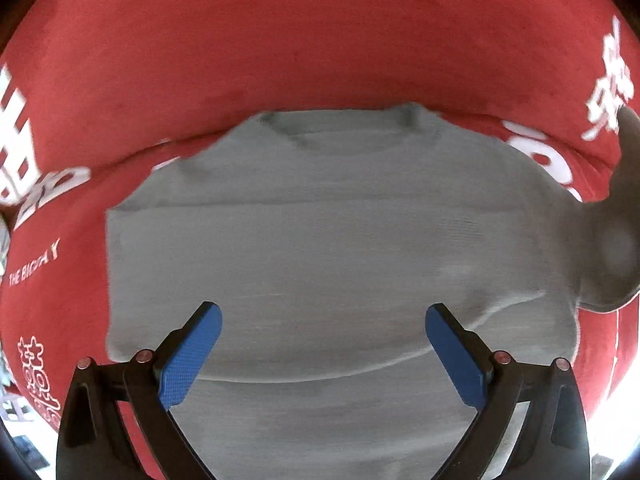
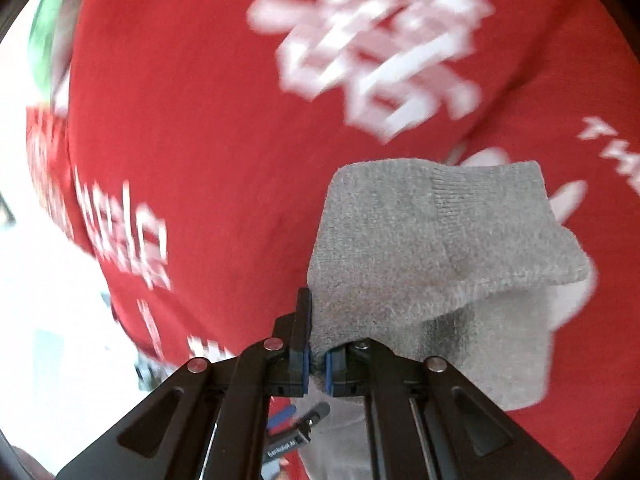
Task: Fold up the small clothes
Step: 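Close the right tool on the other sleeve cuff, then carry the sleeve across the sweater body with the right tool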
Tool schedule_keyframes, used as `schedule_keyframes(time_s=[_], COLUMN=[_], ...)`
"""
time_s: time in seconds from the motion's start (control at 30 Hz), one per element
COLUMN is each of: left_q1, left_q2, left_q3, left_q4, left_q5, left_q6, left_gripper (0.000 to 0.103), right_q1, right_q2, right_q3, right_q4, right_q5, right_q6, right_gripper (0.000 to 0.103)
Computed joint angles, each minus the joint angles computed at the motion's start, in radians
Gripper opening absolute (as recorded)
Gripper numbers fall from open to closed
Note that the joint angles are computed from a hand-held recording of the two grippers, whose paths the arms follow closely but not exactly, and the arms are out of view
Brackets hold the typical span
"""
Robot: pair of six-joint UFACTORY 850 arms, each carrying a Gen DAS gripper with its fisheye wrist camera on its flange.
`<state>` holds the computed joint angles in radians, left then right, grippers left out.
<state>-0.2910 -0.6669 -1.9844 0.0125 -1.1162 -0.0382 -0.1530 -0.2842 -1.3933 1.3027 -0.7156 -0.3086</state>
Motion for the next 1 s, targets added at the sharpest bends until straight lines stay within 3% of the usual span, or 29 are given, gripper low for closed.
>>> schedule_keyframes(time_s=[0.23,0.4,0.5,0.57,0.6,0.63,0.73,0.77,0.83,1.0], left_q1=[0.098,0.142,0.161,0.175,0.183,0.192,0.217,0.227,0.259,0.316], left_q2=[0.033,0.008,0.001,0.002,0.001,-0.001,-0.012,-0.017,-0.040,-0.077], left_q3=[0.062,0.063,0.062,0.062,0.059,0.056,0.041,0.033,0.004,-0.035], left_q4=[0.019,0.001,-0.023,-0.051,-0.071,-0.096,-0.171,-0.204,-0.326,-0.587], left_q5=[0.029,0.028,0.035,0.043,0.043,0.040,0.031,0.021,-0.027,-0.114], left_q6=[-0.012,0.003,0.016,0.033,0.045,0.059,0.097,0.111,0.138,0.186], left_gripper=[0.103,0.103,0.103,0.103,0.103,0.103,0.103,0.103,0.103,0.103], right_q1=[0.187,0.276,0.285,0.283,0.281,0.281,0.274,0.274,0.284,0.344], right_q2=[-0.155,-0.277,-0.239,-0.189,-0.156,-0.137,-0.147,-0.162,-0.199,-0.290], right_q3=[-0.169,-0.252,-0.172,-0.112,-0.073,-0.061,-0.093,-0.119,-0.187,-0.353], right_q4=[-0.172,-0.452,-0.416,-0.391,-0.402,-0.448,-0.567,-0.604,-0.665,-0.608], right_q5=[-0.063,-0.184,-0.133,-0.062,-0.010,0.035,0.067,0.061,0.045,-0.051], right_q6=[0.135,0.425,0.469,0.487,0.511,0.569,0.720,0.756,0.757,0.449], right_gripper=[0.006,0.013,0.026,0.053,0.055,0.055,0.051,0.031,0.012,0.011])
